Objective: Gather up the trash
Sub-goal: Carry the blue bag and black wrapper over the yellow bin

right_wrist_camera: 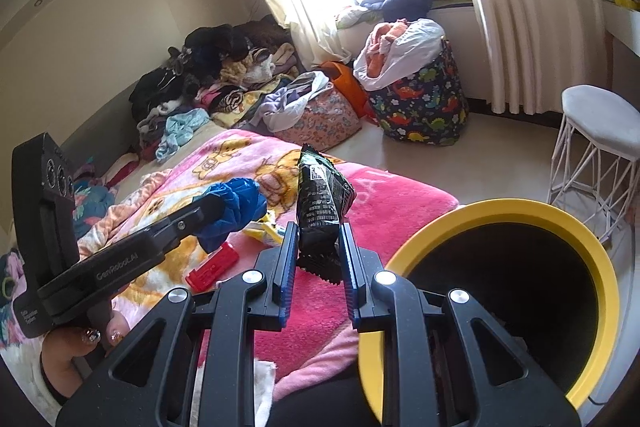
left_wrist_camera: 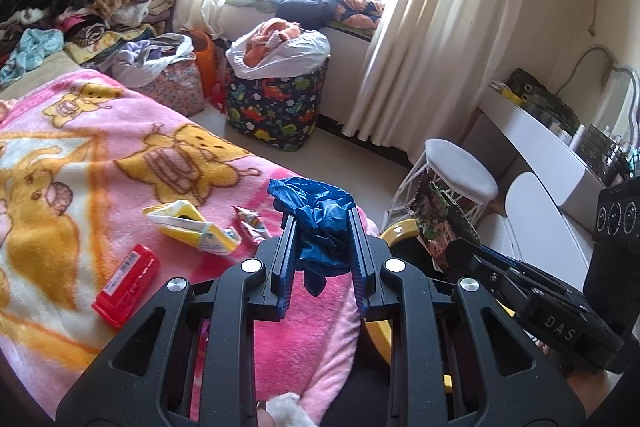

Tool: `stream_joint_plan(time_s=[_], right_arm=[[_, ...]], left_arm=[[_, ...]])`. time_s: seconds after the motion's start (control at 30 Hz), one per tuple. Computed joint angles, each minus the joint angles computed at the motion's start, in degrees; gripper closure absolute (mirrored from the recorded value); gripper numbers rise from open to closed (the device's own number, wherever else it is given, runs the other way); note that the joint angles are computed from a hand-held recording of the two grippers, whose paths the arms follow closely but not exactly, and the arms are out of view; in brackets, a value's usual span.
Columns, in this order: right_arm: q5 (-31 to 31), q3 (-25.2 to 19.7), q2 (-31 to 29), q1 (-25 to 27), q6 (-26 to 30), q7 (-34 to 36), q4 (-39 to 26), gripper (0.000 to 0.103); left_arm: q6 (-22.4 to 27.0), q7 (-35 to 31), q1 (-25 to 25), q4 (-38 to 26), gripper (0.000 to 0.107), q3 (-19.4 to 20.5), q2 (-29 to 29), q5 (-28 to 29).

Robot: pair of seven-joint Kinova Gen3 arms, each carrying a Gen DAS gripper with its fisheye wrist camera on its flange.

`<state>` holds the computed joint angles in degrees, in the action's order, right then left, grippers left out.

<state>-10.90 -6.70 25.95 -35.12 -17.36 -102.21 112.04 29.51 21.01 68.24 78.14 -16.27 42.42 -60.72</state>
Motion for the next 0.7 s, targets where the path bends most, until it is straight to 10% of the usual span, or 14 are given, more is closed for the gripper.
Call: stream_joint_plan(time_s=[0.7], right_arm=[[-3.4, 1.1, -2.0, 2.3, -4.4, -2.6, 6.2, 0.083]], left_arm=[[-1.1, -10.8, -0.1, -6.7, 0.090, 0.9, 3.0, 6.2]])
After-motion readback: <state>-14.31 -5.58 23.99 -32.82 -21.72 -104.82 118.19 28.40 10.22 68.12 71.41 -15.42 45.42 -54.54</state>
